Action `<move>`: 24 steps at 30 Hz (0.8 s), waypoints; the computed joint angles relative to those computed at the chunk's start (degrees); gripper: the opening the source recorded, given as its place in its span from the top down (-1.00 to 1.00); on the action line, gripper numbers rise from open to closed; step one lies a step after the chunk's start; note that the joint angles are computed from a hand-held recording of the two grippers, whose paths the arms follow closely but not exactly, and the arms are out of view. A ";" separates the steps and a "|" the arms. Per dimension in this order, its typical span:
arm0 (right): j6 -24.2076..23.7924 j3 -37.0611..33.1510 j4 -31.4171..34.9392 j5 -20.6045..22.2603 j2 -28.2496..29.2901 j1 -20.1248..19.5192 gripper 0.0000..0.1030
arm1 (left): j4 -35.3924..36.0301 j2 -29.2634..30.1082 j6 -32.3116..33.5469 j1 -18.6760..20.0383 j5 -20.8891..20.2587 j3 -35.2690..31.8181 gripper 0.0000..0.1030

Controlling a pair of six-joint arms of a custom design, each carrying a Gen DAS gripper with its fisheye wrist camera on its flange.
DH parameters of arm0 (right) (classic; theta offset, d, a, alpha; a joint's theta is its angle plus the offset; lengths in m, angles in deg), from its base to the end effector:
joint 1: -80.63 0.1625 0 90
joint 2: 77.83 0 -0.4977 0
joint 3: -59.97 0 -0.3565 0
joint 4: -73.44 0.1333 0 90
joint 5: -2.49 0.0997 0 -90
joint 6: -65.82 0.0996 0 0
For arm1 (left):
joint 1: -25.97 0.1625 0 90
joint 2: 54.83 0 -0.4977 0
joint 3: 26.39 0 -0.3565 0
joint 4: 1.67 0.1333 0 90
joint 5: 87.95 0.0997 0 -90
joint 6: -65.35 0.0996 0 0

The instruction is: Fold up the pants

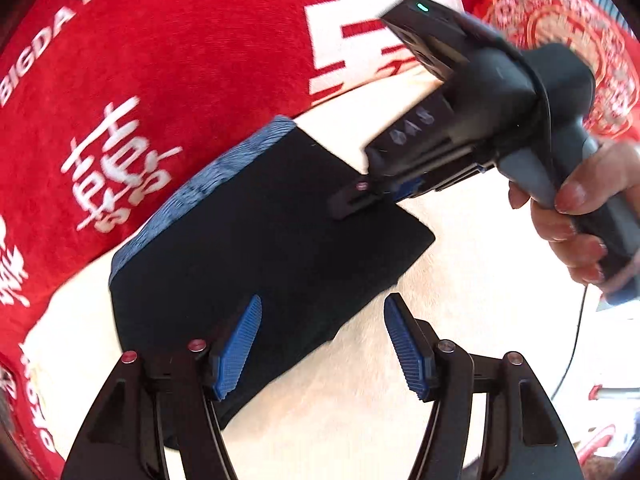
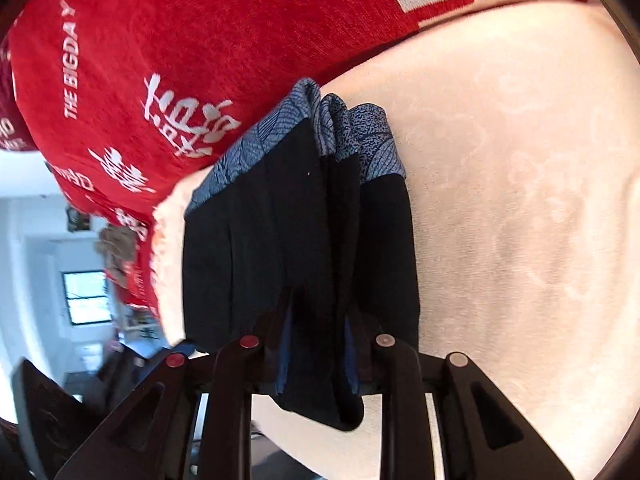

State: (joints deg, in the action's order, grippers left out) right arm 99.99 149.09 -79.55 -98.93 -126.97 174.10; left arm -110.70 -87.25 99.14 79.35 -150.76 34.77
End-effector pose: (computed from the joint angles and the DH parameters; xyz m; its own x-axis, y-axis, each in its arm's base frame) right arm 0.1575 -0.7205 0.2590 -0.8447 0.5308 -0.0688 0.5061 0.7501 -0.4258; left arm -0.3433 -0.7616 0.1538 -0.2281 0.9323 -0.2805 0.8601 0.3280 0.3907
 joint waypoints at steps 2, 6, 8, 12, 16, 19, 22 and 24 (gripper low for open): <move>0.88 -1.20 2.87 -2.86 0.18 1.04 0.38 | 3.92 0.57 -2.32 0.97 -0.09 -3.97 -0.40; 3.17 -2.36 7.26 -10.59 -0.12 3.76 0.28 | 8.55 3.35 -9.03 3.09 3.48 -12.07 -0.74; 4.51 -2.73 8.68 -14.19 -0.29 5.29 0.28 | 11.51 5.34 -12.78 4.03 5.69 -16.75 -0.74; 8.14 -3.61 10.16 -18.97 -0.09 7.81 0.28 | 16.87 7.72 -20.26 5.39 7.97 -22.64 -0.74; 8.34 -5.48 11.51 -21.75 1.06 9.87 0.28 | 22.11 9.83 -24.96 6.75 9.53 -26.23 -0.74; 7.48 -8.29 15.99 -20.65 2.92 10.19 0.07 | 24.56 10.52 -27.15 7.54 8.90 -27.70 -0.74; 7.49 -10.73 22.83 -19.89 4.69 9.57 0.00 | 22.69 9.65 -26.44 7.61 8.85 -25.65 -0.74; 8.24 -10.70 24.74 -19.55 5.08 8.94 0.00 | 22.79 9.67 -26.36 7.66 9.18 -25.39 -0.74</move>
State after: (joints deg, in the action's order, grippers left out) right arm 108.23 138.40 -54.81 -118.48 -121.89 183.05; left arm -87.91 -77.58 72.78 87.01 -141.58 9.38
